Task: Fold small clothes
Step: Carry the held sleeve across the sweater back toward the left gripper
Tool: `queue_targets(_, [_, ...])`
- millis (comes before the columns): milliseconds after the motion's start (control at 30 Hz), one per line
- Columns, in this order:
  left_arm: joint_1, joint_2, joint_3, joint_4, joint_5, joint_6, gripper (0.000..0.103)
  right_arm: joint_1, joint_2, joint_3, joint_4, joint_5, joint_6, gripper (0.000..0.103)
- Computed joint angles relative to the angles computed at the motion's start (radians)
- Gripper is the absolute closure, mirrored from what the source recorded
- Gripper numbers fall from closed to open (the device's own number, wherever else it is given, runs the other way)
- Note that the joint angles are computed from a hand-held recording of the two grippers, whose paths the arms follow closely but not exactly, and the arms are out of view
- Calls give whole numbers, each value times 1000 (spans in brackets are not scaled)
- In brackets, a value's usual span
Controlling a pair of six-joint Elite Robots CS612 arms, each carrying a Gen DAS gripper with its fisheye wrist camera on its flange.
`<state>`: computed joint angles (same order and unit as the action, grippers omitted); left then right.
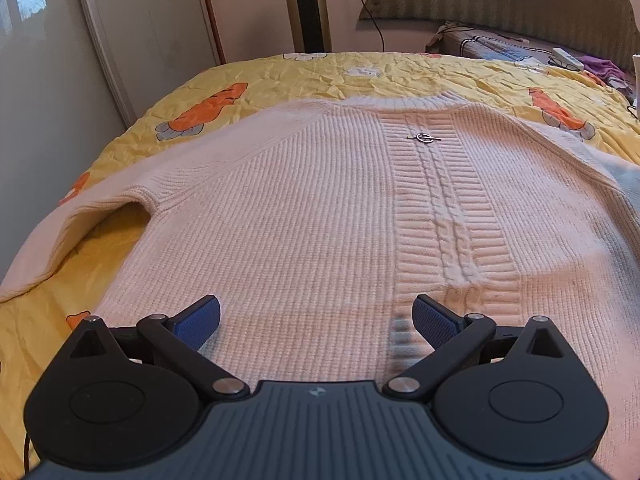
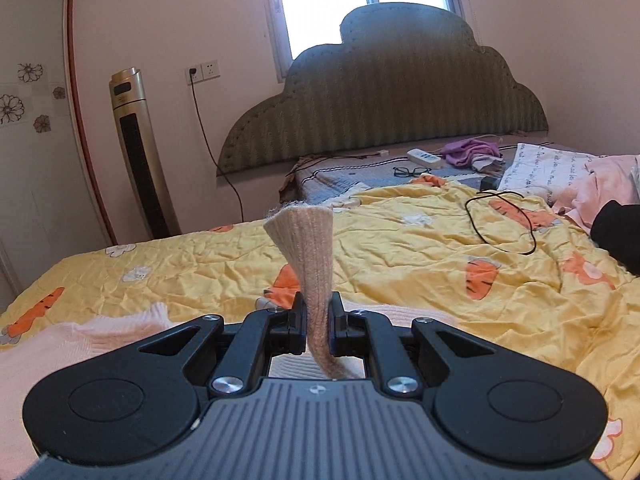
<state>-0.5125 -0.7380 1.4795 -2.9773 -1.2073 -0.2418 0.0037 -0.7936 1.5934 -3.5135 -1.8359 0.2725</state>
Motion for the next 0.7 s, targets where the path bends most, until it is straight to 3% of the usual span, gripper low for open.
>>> queue_targets(233, [18,-4,9,-2,-7,-1,0,27,19,-44,53,40,44,90])
queue_targets(700, [47,-22,37,-34,5,-10,0,92,81,-173,87,95,45,90])
